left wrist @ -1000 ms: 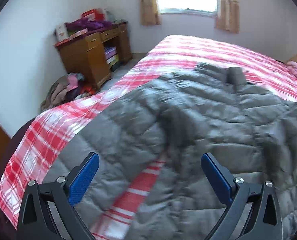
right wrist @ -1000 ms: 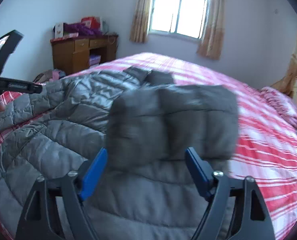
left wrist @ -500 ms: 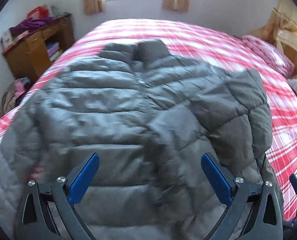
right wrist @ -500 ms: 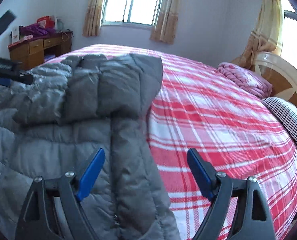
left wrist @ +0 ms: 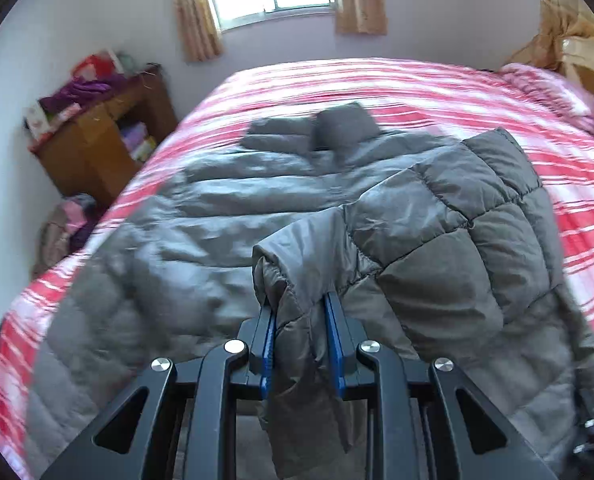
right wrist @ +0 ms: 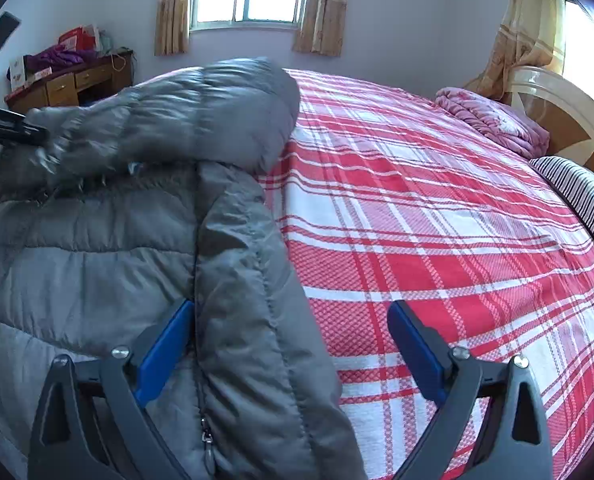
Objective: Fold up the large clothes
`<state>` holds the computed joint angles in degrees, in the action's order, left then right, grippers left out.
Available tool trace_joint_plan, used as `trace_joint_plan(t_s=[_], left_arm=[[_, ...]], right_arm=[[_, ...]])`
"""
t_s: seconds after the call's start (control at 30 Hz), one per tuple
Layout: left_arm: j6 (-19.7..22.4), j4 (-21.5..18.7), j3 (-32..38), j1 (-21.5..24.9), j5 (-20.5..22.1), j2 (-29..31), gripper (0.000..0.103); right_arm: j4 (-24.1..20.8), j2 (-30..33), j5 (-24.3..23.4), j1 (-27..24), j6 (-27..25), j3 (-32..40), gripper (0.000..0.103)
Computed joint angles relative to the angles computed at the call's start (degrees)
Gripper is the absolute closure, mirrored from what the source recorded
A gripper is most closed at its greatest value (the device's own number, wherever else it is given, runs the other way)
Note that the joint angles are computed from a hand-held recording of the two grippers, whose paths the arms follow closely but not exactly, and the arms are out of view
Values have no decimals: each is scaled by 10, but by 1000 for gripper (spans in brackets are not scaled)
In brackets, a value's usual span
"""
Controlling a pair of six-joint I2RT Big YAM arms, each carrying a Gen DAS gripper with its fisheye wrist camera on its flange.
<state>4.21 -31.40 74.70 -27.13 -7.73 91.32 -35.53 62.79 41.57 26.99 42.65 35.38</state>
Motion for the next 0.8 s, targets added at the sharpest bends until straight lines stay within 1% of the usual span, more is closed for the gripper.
trace_joint_plan(t_s=[0.07,0.1,0.13,0.17,0.2,0.27,0.3,0.33,0.37,0.4,0.43,0.5,0.53,0.6,0.67,0.7,0.73,0.77,0.8], left_arm=[[0,-4,0,11,-15,8,80],[-5,-1,0,15,-20,14,77],[-8,-2,4,15,-27,21,67],[-9,-8,9,15,-40,29,60],[-11,-11,11,15,-55,32,49],[-16,5,3,18,-63,24,47],[-20,12,0,21,-72,17,43],[-26,19,-1,24,-88,11,34],[-29,28,-6,26,-99,2,30],[-33,51,-13,30,-110,-9,27],[-36,74,-20,33,-116,-19,26],[-44,89,-18,34,-117,-26,23],[-52,85,-11,33,-101,-26,22],[-65,69,5,26,-80,-16,21],[-74,54,23,16,-63,5,19],[-78,55,27,11,-65,16,19],[-79,60,31,6,-73,26,19],[-75,72,34,-2,-94,43,19],[-69,82,34,-6,-113,54,19]], right_arm=[[-3,5,1,2,2,2,3],[-2,6,-3,0,2,2,2],[1,6,-6,-1,3,1,2],[3,6,-12,-3,3,0,2],[5,5,-17,-7,2,-1,1],[8,1,-32,-13,-2,-3,1],[13,-9,-50,-19,-8,-6,2],[16,-27,-80,-27,-17,-11,4],[8,-40,-95,-30,-19,-10,9],[-6,-51,-99,-28,-18,-6,14],[-25,-69,-95,-25,-20,-1,14],[-42,-98,-79,-15,-25,11,14],[-49,-111,-71,-19,-36,24,14],[-54,-104,-60,-35,-59,53,16],[-26,-77,-53,-59,-101,84,19],[-6,-54,-52,-72,-122,100,22],[18,-27,-65,-87,-140,117,24],[40,-6,-79,-101,-155,128,28],[63,20,-86,-110,-166,141,28]])
